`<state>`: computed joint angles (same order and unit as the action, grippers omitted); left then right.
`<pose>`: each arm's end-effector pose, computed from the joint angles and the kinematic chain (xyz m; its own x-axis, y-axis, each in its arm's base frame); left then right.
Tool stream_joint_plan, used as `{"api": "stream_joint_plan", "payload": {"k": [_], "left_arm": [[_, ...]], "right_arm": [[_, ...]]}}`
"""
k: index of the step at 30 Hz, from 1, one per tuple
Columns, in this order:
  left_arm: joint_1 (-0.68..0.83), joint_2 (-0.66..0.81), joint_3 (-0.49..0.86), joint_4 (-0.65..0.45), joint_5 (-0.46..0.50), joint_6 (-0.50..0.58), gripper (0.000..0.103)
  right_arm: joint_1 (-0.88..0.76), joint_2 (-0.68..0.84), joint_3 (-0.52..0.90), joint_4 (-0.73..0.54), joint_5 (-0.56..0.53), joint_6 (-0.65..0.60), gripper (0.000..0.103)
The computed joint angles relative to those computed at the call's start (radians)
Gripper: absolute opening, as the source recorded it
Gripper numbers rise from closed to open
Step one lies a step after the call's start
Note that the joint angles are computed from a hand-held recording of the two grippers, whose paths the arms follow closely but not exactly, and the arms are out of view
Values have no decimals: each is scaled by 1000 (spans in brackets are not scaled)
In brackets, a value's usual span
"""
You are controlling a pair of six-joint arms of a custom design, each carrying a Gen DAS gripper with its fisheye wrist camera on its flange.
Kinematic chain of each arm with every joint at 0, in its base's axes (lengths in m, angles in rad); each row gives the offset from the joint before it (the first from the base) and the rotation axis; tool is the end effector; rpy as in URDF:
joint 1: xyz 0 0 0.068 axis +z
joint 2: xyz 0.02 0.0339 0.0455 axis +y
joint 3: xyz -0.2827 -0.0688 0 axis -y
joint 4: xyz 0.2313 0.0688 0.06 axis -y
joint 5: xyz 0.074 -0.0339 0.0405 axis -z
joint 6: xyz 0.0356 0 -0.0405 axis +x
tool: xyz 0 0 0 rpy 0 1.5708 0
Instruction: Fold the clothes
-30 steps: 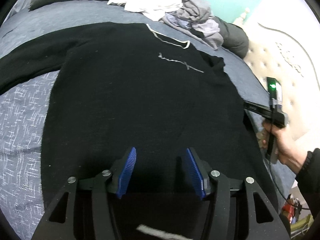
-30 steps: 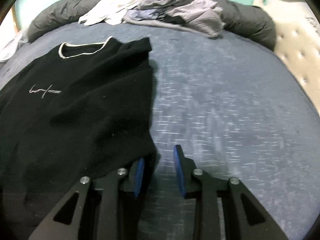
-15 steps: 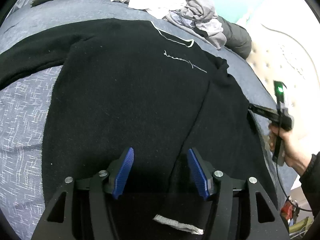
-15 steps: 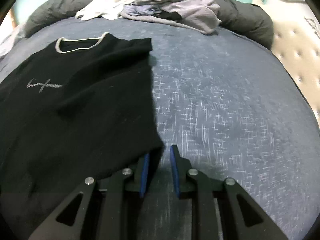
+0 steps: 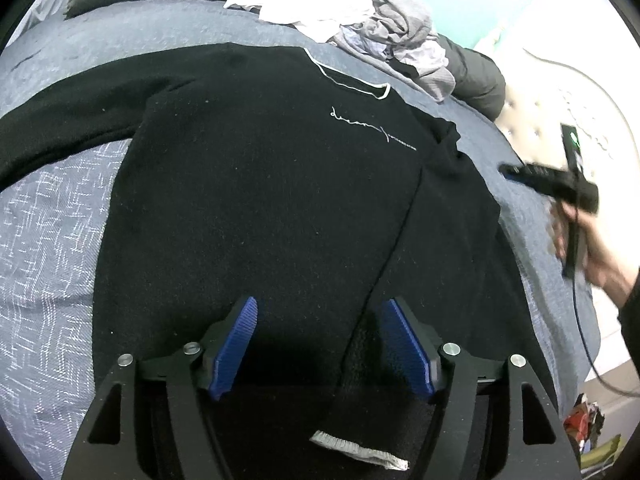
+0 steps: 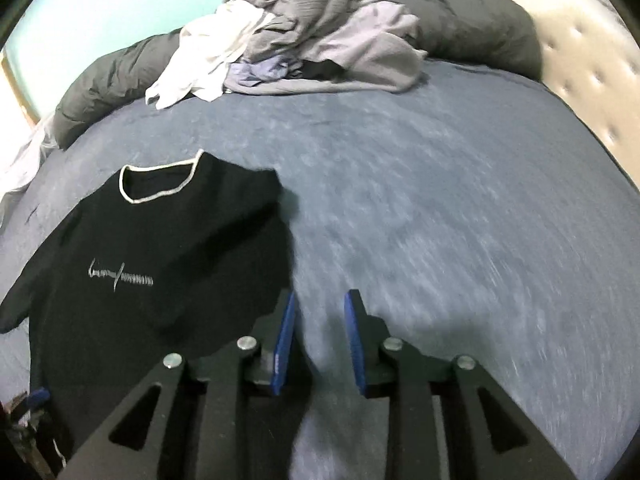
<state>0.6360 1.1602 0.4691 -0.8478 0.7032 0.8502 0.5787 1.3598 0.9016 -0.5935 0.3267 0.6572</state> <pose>0.1157 0.0568 0.1704 -0.8585 0.0786 -0.5067 0.3162 0.8591 -0.4025 0.2140 0.1262 0.2479 -0.8105 0.1616 -0.5630 0.1395 0.9868 0.0825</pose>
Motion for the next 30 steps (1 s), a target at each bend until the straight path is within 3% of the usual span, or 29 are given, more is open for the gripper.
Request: {"api": "stream_joint_plan", "payload": {"k": [7,12,19,24,30], "left_arm": [[1,14,-1,1,-2,19,72],[-1,25,4,-2,-1,26,72],[11,48,14,-16,7,45,72],[9,54,11,-14,7,49,72],[13,71,11,-9,7,60,73]], "right_arm": [[-103,227,185,47,-51,-67,26],[-120,374,345,-5,-61,-100,26],[-128,480,438,-40,-80,-116,26],[-129,516,457,-31,-66,-104,8],[-120,549,492,-69,42,-54,4]]}}
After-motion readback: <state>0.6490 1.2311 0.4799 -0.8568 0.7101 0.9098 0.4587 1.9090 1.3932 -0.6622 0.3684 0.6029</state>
